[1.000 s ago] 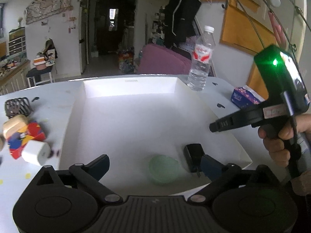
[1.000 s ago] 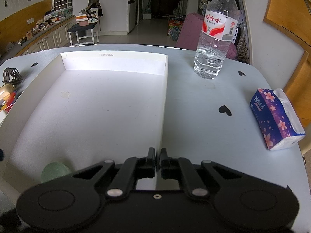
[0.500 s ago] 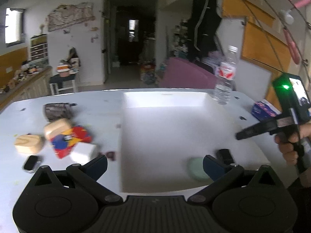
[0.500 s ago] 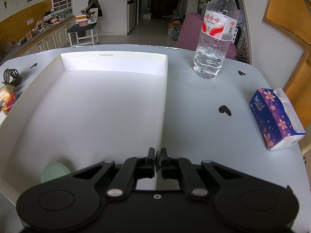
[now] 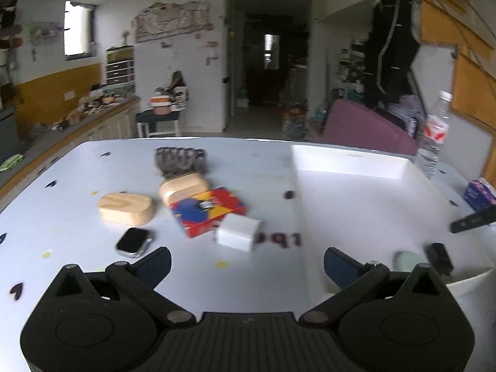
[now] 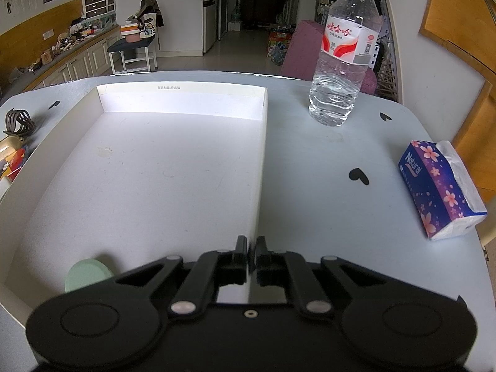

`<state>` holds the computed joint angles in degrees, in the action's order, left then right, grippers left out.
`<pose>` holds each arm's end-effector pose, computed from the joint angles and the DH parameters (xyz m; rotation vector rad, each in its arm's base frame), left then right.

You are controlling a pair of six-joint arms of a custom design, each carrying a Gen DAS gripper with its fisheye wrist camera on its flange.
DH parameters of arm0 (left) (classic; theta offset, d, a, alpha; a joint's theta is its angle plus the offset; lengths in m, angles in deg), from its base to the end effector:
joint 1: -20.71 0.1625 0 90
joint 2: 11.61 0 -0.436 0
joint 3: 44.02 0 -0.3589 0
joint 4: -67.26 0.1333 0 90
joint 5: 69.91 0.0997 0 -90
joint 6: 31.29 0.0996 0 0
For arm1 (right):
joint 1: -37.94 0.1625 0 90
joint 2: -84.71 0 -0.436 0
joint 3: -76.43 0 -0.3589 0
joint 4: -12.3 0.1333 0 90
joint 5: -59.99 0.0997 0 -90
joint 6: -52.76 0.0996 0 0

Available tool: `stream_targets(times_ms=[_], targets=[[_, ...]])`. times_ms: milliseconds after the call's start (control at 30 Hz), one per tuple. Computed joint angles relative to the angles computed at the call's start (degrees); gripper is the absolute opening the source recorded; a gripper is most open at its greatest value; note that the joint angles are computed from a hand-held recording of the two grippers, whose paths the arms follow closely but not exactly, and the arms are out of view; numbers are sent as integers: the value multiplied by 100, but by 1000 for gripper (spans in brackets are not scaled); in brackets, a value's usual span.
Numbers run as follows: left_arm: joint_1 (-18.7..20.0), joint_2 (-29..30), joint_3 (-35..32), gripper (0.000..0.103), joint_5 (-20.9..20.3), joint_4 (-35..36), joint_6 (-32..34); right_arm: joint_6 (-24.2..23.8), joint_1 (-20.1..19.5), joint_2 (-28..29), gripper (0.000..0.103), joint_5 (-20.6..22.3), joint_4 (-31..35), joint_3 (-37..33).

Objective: Organize rigid objects
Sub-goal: 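Move the left gripper to the black smartwatch and grasp it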

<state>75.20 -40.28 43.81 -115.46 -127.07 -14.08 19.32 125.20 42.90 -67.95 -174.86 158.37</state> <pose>-0.2339 -0.6774 0.0841 0.6658 2.2171 -1.0855 0.0376 -0.7222 0.2627 0.1769 -2.1196 0.8566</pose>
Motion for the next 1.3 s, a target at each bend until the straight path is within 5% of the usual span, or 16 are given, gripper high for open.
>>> stream_targets(times_ms=[267,500,667,967,1133,1300], targets=[[250,101,-229,103,523,-206,-166,1,-3,-3,6,4,4,0],[569,28,-306,103,383,102,-417,-8,3,1,6,-7,2,-6],[761,211,-776,95,485,280,67,-5,3,1,6,-5,3,-5],[1112,392,-1487,87,-54,558,445,-42,5,3,6,-17,-1,-11],[1138,446,-1579,59,-254,474,856,-47,10,6,6,-22,-7,-7],[1072,389,-1358,47,-315,383,996,-42,10,6,6,-21,-6,-7]])
